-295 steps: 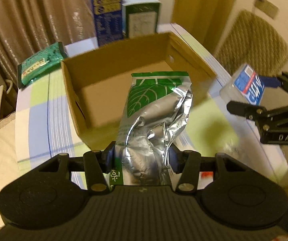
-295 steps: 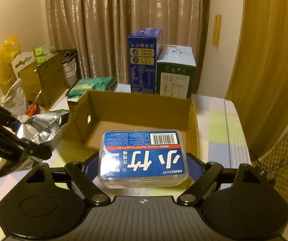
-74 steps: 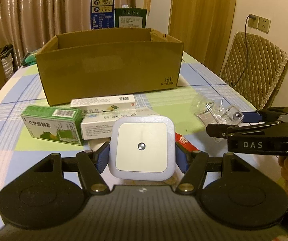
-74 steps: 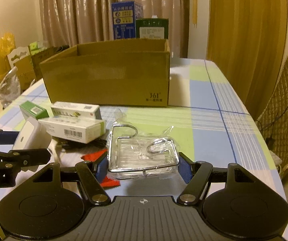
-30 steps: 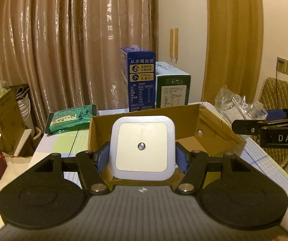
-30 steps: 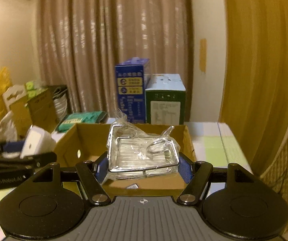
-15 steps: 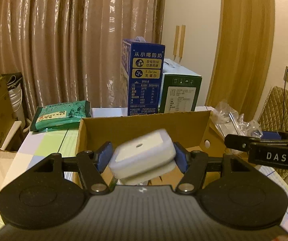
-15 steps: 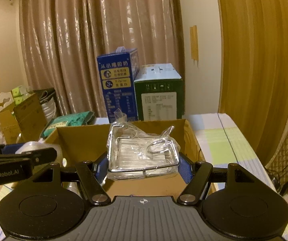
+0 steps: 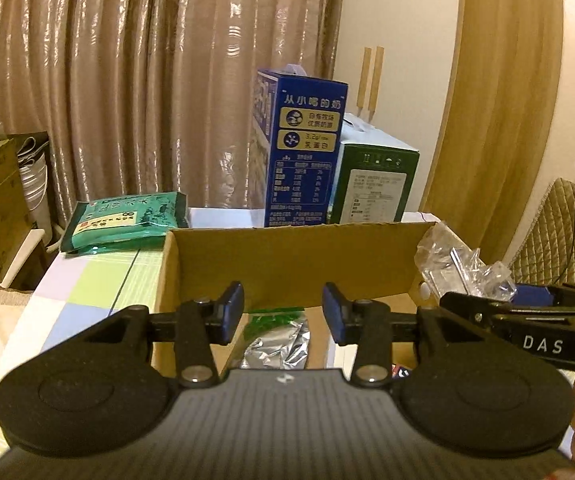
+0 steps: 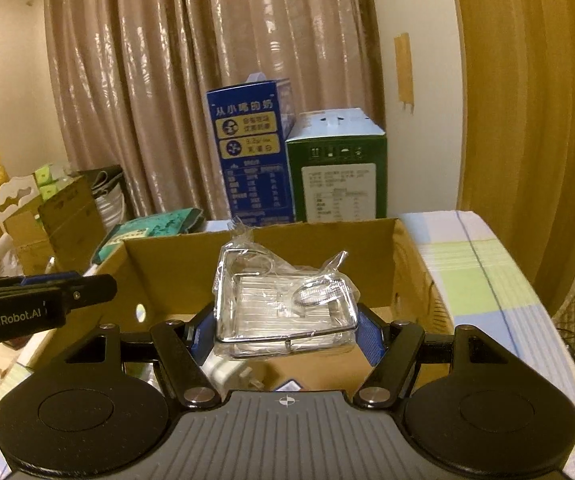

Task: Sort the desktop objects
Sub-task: 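Open both tools to drop the night light and wire rack into the box, then move both tools back to the table, right tool toward the red candy packet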

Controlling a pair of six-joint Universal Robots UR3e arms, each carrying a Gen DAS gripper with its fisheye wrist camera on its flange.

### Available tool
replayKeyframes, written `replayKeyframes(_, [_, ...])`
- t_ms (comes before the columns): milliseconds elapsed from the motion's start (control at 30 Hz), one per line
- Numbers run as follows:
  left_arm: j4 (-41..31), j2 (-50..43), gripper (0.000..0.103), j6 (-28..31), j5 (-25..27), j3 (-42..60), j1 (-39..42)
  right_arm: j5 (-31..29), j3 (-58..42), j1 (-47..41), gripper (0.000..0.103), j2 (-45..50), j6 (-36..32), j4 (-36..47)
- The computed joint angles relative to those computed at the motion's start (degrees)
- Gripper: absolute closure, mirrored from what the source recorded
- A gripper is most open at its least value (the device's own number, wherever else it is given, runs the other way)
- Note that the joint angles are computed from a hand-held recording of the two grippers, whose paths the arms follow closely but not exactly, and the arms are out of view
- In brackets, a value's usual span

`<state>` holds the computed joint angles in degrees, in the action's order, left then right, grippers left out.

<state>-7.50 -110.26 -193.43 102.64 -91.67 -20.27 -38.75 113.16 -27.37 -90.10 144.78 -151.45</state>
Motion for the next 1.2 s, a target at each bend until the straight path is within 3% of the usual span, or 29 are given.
replayKeyframes(33, [0.0,0.1,0.065,-0.1,-0.1,-0.1,0.0,0.8,0.5,-0.2,0.035,0.2,0.2,-0.9])
replayKeyframes(100, [-0.1,0.1,0.063,-0.2,0.1,-0.3,0.0,1.7,1.5,-0.3,0.018,0.5,1.3,-3.2])
replayKeyframes(200, [0.7,0.4,0.044,0.2,0.9,-1.4,-0.1,2.4,1.9,-0.8,0.018,0.7,4.0,-5.5])
replayKeyframes(400, [1.1,1.6,0.036,0.5,1.3,-2.9,0.3,2.6,2.5,-1.6,0.017,0.5,6.0,-7.3])
replayKeyframes(733, [0.5,4.0,0.023,3.7,1.9,-4.0,-1.0,5.6,6.7,-5.2,0.017,-4.8,3.4,-6.2])
replayKeyframes(900, [0.8,6.3,0.007,5.4,1.6,-6.3,-1.6,7.9,9.9,-8.9,0.007,-10.4,0.1,-1.3])
replayKeyframes(1033, [1.8,8.5,0.003,6.8,2.3,-8.8,-2.2,10.3,12.6,-13.1,0.005,-16.1,-4.9,5.6])
replayKeyframes(1200, [2.1,13.4,0.002,7.4,2.2,-14.8,-2.4,13.9,12.5,-20.3,0.003,-25.4,-17.0,26.8])
